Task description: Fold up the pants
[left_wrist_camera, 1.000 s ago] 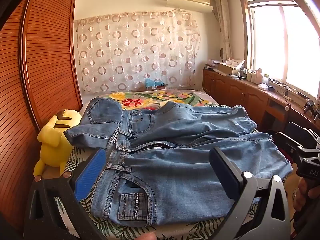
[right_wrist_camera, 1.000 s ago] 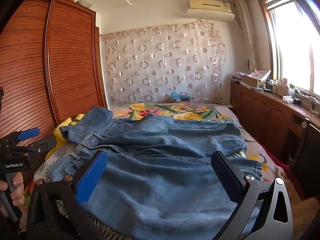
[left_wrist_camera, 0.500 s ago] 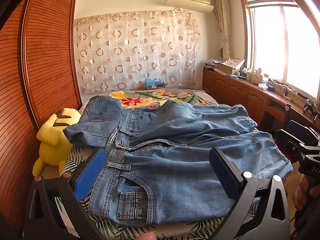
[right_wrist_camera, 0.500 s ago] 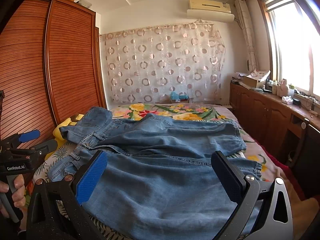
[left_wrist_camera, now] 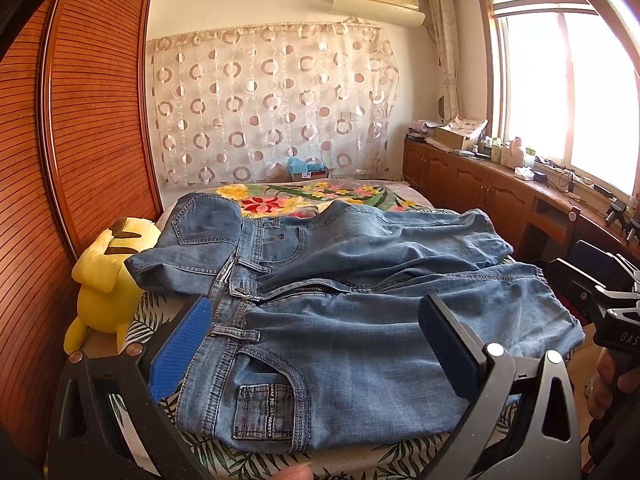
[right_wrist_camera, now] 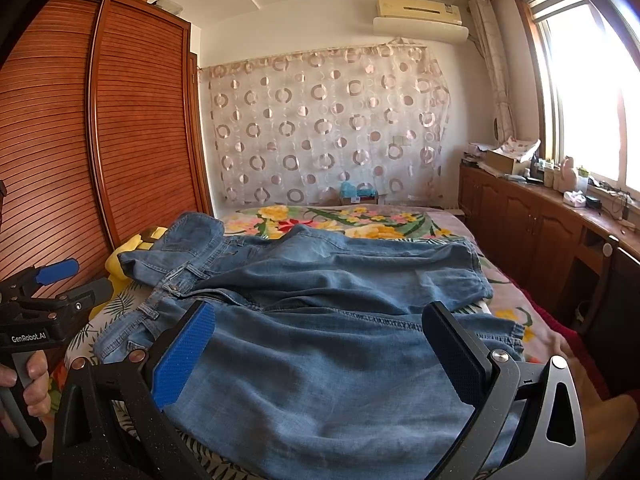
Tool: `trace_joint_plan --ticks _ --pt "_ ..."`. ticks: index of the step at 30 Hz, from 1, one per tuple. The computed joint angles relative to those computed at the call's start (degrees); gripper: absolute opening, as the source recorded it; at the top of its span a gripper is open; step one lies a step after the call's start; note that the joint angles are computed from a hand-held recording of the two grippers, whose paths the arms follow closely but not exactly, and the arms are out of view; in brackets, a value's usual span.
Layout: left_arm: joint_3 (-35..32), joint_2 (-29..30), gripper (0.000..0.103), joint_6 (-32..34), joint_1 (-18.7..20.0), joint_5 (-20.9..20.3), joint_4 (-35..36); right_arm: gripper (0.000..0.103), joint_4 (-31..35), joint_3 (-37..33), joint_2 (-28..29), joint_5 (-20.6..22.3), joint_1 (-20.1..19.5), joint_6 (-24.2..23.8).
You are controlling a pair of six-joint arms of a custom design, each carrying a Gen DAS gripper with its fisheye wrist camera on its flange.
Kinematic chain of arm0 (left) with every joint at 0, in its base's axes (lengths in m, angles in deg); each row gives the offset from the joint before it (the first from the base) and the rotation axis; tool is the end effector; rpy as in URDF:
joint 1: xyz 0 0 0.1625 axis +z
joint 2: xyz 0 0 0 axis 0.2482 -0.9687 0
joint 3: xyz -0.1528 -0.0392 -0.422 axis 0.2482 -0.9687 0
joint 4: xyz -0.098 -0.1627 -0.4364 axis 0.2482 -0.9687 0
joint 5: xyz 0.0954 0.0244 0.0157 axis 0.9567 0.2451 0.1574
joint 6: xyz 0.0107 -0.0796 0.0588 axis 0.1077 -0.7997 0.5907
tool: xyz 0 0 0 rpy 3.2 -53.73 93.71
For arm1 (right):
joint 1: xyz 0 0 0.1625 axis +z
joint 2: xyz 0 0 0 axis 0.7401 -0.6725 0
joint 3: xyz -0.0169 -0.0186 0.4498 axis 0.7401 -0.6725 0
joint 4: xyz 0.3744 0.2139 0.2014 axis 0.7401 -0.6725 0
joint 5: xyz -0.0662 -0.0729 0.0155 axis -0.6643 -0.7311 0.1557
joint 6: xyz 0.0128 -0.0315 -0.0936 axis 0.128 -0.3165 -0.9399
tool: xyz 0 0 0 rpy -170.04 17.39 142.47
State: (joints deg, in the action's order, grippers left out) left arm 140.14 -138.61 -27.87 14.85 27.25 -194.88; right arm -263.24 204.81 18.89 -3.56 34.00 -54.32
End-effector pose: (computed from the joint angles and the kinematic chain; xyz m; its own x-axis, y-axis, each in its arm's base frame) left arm -0.2229 -0.3900 0.1346 -0.6848 -0.2416 -0.6875 0.5563 0.4361 -0.7073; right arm 0.0895 -0.4829 0.1617 -0.6285 -0.5692 0.5300 -0.7649 0.3287 -0.5540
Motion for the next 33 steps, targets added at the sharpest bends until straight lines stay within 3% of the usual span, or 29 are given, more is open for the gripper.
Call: trace_joint_plan --ticks 33 --pt "0.3 -0.7 0.103 0.0 -0.1 -0.1 0.4 0.103 -0.4 -0.1 0.4 0.5 -0.1 -0.2"
